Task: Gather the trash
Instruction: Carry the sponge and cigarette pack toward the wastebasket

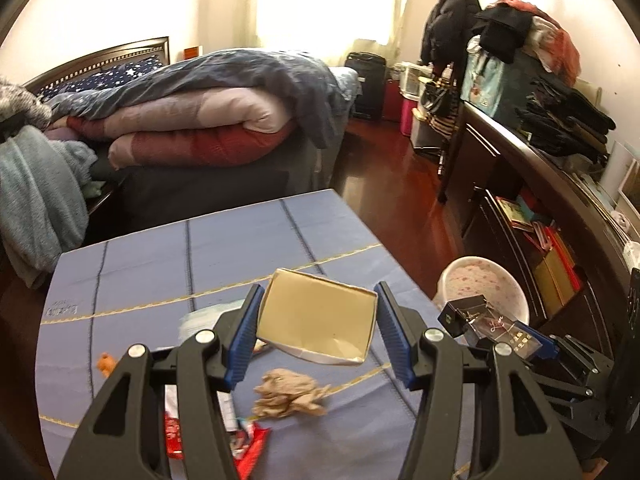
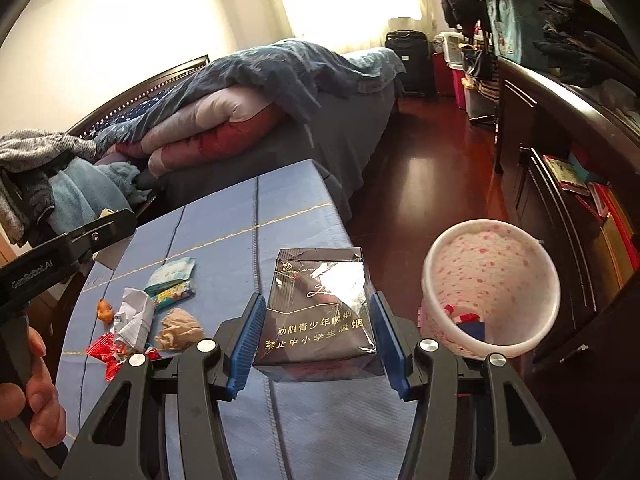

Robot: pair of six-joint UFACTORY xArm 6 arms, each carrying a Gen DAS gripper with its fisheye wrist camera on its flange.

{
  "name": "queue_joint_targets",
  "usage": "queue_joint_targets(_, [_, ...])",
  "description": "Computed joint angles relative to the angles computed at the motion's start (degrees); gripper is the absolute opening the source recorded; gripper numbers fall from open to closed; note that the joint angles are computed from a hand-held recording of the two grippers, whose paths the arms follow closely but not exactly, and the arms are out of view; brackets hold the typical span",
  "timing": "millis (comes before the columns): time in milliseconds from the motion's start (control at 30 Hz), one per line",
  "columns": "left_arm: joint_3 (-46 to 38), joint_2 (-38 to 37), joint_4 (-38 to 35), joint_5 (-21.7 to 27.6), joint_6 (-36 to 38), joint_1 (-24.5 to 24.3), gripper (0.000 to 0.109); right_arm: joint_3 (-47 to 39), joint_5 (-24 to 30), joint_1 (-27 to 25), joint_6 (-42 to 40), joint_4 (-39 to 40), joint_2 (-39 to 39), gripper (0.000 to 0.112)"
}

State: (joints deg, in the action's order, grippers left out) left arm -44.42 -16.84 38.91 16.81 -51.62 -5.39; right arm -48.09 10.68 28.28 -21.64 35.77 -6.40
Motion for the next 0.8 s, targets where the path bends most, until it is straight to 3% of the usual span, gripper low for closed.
queue_joint_targets(433, [-10.4, 11.8, -0.9, -1.6, 2.6, -7.5, 0.056, 1.2, -1.1, -7.5, 0.2, 0.2, -0.6, 0.054])
queue_joint_targets(800, [-22.1, 24.5, -8.5, -2.2, 12.4, -12.7, 0.056, 1.3, -2.9, -14.1, 5.9, -5.8, 1.3, 0.054])
